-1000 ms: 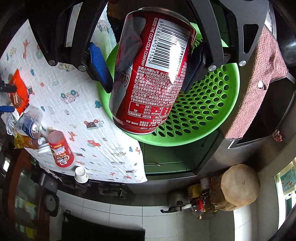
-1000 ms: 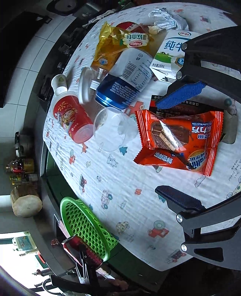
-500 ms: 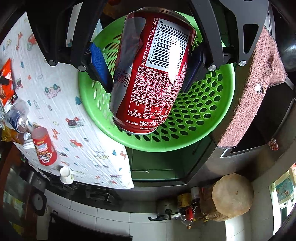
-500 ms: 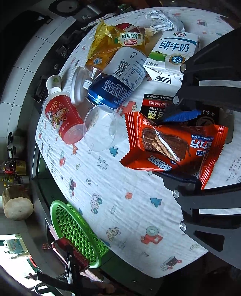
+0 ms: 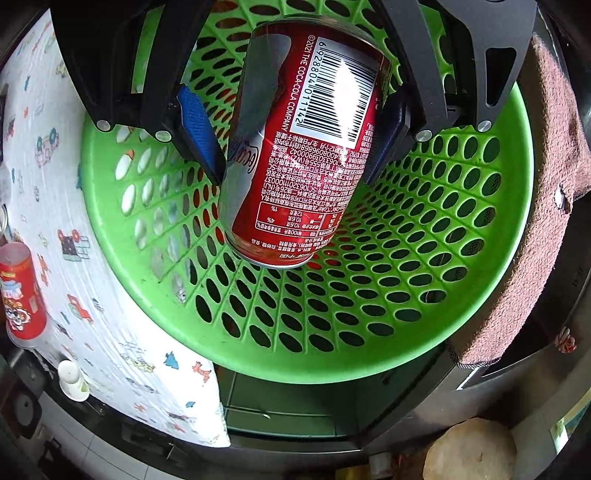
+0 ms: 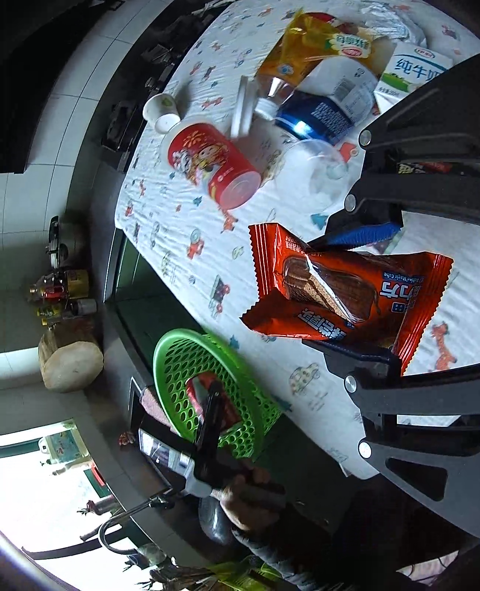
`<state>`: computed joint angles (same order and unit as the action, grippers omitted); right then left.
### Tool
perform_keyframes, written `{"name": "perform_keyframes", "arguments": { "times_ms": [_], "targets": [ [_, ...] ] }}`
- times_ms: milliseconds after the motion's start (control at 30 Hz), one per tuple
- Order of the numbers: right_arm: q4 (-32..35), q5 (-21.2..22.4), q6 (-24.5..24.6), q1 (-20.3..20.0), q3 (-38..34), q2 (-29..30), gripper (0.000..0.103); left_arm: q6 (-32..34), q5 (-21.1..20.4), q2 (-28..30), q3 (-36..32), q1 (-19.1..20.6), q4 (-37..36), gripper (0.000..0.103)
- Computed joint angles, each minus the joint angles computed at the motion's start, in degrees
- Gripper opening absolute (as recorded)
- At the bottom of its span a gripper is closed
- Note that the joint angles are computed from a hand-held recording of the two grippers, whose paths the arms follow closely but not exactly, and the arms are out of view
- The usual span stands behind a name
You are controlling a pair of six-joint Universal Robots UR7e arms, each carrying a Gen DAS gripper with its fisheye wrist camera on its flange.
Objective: Collect trash
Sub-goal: 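Carry the red can to the green basket and drop it with the left tool, then carry the orange wrapper to the green basket and release it with the right tool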
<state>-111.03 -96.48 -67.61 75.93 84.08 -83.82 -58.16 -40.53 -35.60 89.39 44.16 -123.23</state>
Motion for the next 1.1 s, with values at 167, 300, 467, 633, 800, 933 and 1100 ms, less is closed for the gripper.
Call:
{"name": "perform_keyframes", "arguments": {
  "times_ms": [167,300,467,633,800,933,1100],
  "targets": [
    [0.9,0.4,1.0,2.0,-0.9,2.4,0.043,-1.2,-2.3,0.9,-2.0,0.9,1.3,0.076],
    [1.0,0.5,1.2,3.4,-1.1,4.0,0.043,-1.0,-3.0,1.7,-2.6,1.0,1.4,0.076],
    [0.9,0.4,1.7,4.6,-1.2,5.7,0.043,-1.3,-3.6,0.8,-1.3,1.3,-1.4,0.076],
    [0.7,0.8,2.7,5.9,-1.3,6.8,0.043,-1.1,-2.8,-0.9,1.5,1.0,-4.9,0.076],
    [0.6,1.6,3.1,8.1,-0.7,7.9,0.043,-3.8,0.8,-5.3,7.1,-1.5,-7.1,0.076],
    [-1.0,2.0,3.8,9.9,0.7,9.1,0.043,-8.4,3.7,-10.2,13.2,-4.0,-8.4,0.076],
    [-3.4,1.4,5.5,11.9,2.3,11.2,0.043,-15.1,6.2,-15.3,20.2,-6.8,-8.7,0.076]
  ]
}}
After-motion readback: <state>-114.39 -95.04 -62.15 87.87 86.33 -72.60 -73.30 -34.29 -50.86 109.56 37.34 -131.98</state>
